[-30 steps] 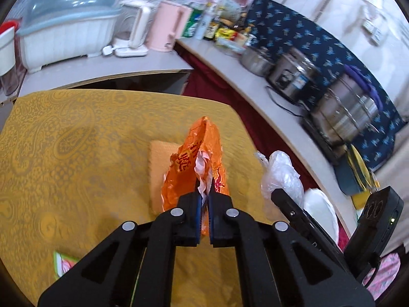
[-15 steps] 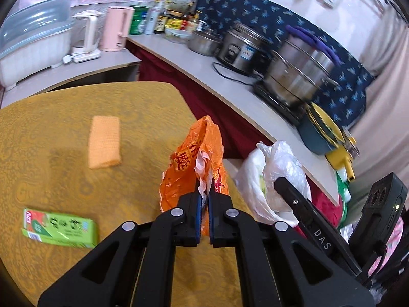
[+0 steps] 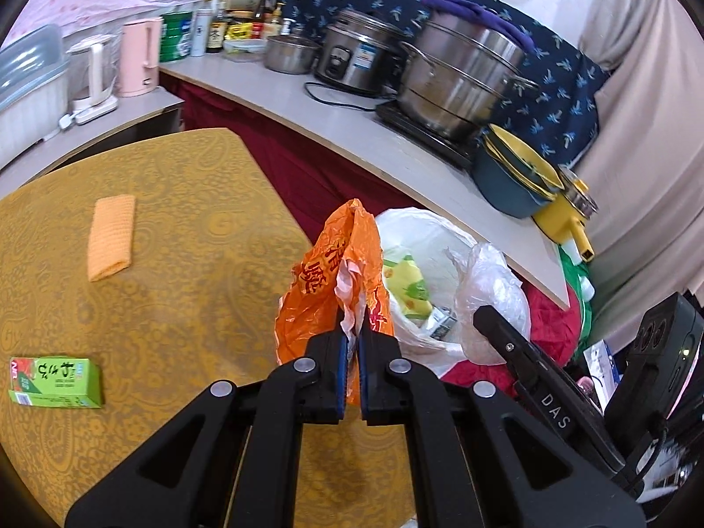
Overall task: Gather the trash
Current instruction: 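Carry the orange bag and clear plastic bag toward the trash bin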
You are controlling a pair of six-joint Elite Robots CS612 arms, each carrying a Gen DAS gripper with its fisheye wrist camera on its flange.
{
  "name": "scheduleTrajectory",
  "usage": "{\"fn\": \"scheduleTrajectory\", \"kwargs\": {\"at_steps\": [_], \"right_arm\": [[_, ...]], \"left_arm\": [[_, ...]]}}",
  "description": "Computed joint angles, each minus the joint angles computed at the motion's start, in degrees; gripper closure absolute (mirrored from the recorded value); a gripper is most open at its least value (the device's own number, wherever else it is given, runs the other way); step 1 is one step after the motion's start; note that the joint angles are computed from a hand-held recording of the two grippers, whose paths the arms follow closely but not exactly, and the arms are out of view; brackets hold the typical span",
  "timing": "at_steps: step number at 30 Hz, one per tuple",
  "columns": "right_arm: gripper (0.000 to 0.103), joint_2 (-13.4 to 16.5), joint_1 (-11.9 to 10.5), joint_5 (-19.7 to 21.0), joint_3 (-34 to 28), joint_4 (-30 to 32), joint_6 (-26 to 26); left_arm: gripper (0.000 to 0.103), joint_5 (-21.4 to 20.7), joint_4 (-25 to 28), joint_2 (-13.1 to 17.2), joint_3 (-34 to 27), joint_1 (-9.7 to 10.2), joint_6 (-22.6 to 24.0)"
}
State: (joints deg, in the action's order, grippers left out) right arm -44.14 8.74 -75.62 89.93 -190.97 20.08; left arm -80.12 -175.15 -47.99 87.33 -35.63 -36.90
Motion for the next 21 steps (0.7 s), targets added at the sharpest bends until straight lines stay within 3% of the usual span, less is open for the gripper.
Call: {"fn": "scheduleTrajectory", "kwargs": {"at_steps": [11,21], "right_arm": [[0.085,-0.85,-2.79,-2.37,3.18,-2.33,2.87],[0.085,-0.32,-5.02,-3.37,3.51,-2.35,4.69]], "left_arm": [[0.1,-2.97,2.28,3.18,-5.75,-1.0,3.05],[0.099,-5.13,4.74,8.86,-15.81,-1.28,4.36]]}}
